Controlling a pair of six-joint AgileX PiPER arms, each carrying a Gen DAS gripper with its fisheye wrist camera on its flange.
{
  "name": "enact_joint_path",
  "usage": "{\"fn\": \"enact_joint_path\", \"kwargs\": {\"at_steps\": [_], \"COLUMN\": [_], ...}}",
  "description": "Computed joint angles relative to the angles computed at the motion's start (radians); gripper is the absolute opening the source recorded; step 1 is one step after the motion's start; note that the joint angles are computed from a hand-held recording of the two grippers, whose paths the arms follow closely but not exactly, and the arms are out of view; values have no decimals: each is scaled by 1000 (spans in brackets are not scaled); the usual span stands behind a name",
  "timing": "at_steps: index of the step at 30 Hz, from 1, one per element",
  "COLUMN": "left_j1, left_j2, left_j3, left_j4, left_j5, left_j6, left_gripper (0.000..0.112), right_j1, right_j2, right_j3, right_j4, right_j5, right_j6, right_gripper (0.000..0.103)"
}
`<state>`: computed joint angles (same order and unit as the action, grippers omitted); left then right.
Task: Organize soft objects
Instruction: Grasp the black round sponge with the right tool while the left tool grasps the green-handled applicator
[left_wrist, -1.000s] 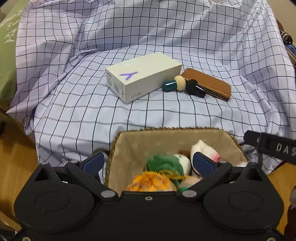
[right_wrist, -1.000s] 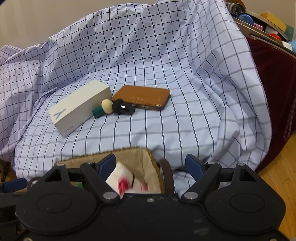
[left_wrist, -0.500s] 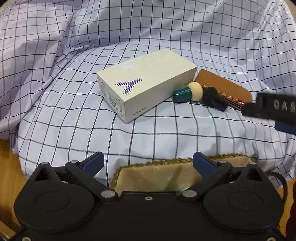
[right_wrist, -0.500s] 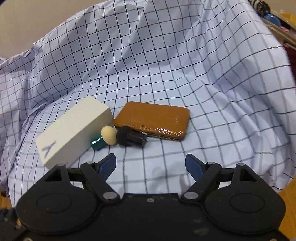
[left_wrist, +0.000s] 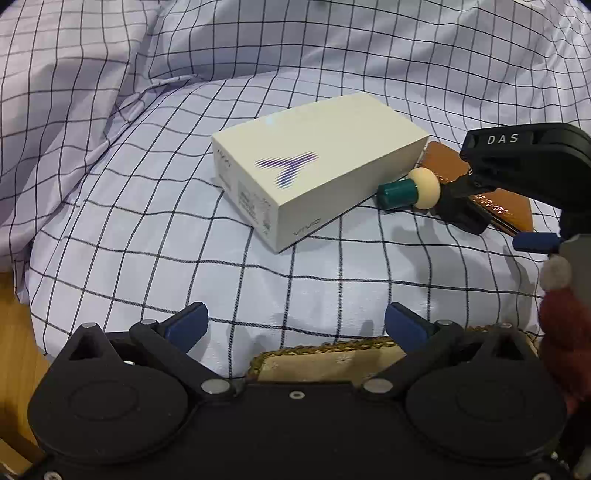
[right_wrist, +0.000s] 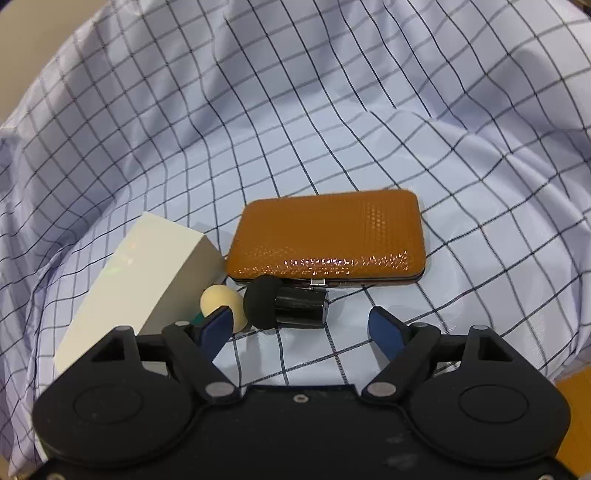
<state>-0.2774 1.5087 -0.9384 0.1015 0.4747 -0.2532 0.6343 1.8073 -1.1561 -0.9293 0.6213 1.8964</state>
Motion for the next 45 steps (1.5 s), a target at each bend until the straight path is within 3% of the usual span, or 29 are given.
{"fn": "enact_joint_path", "kwargs": {"at_steps": [10,13,15,16,27,35,45], "left_j1": [34,36,38,39,15,-34,-160], "left_j2": [-1,-3,-8,-8,3,80,257], "left_j3": [13,16,19,17,-26,-177,-413], "left_j4": [-60,-71,-68,-68,-53,-146,17], "left_j5": [-12,-17,-19,-18,12,80,133], "left_j6": [60,72,70,69,48,63,-271], "left_gripper": [99,99,99,99,99,99,96], "right_j1": [-13,-11,-16,-18,22,22,17], "right_j2": [82,91,87,79,-31,-163,-245], "right_j3": [-97,-108,-102,-92,12,175,304], "right_j4": [49,49,48,49,31,-13,-112], "right_j5": [43,52,32,8,60,85,99], "right_j6": [-22,-34,-52,-67,-88,-30,45], "right_gripper": [74,67,53,51,50,51,51]}}
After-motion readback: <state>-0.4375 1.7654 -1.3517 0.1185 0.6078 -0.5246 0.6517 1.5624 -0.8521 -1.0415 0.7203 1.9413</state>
